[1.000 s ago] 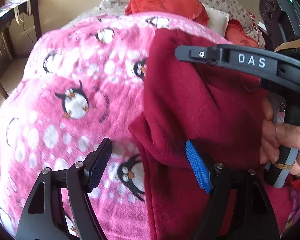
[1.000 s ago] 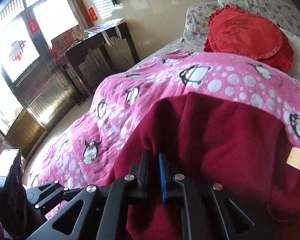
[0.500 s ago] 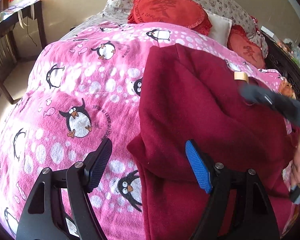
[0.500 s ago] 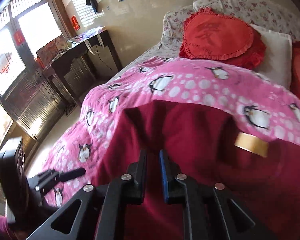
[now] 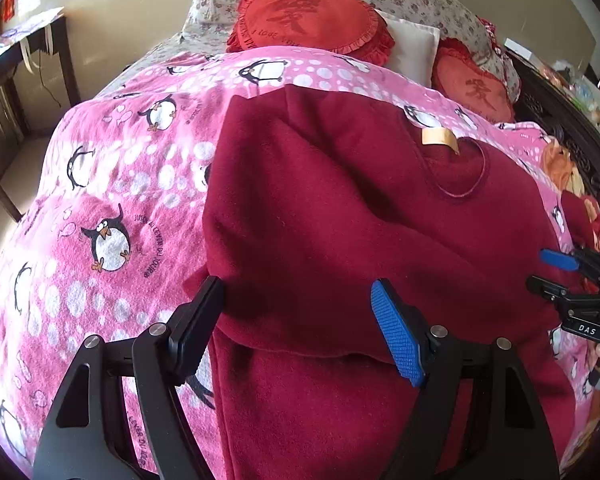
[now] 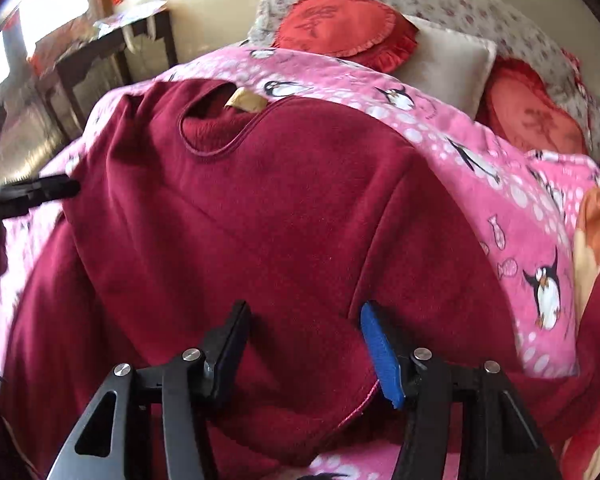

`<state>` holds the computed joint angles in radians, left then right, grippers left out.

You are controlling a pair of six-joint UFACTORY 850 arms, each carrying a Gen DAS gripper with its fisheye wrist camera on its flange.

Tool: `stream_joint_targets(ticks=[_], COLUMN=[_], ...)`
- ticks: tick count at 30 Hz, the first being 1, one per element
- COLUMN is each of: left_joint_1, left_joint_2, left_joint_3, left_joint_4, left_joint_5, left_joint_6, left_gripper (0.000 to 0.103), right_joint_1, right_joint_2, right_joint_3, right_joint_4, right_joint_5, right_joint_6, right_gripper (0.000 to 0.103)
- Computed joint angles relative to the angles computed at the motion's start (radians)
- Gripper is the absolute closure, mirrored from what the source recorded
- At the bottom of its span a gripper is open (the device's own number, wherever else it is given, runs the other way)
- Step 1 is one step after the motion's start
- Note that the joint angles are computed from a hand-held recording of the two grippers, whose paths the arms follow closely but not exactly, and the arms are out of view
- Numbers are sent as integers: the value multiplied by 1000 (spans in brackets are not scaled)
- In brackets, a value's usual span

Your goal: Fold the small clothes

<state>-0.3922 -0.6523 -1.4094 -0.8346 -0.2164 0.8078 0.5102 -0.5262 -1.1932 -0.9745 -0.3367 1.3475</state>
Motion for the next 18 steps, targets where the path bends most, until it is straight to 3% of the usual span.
stream_joint_targets(ticks=[2,4,5,9,14,18], left_joint_1=[-3,-2,-3,-3,-7,-20], left_joint_2=[1,-1,0,2,2,-13], left_joint_3=[1,-3,-4,-6,-13,-31], left_joint_4=[35,58,65,22,18,103], left_joint_5=[-3,-12,-11,-16,-11,-20], left_joint_6=[-32,-53,-61,-39,-66,-144], left_gripper=[26,26,26,27,26,26], right_joint_1=[12,26,32,69,90,43], right_joint_2=[-10,-23,-15,10,39,12], right_joint_3=[-7,-28,-24,-14,-23,-43], right_joint_4=[-25,-23,-28,-132,-335,-365], right_joint_5=[-27,-94,-109,-174,-306,-258], right_joint_6=[-10,-39,-43,-9,198,340], right_gripper=[61,92,97,97,97,97])
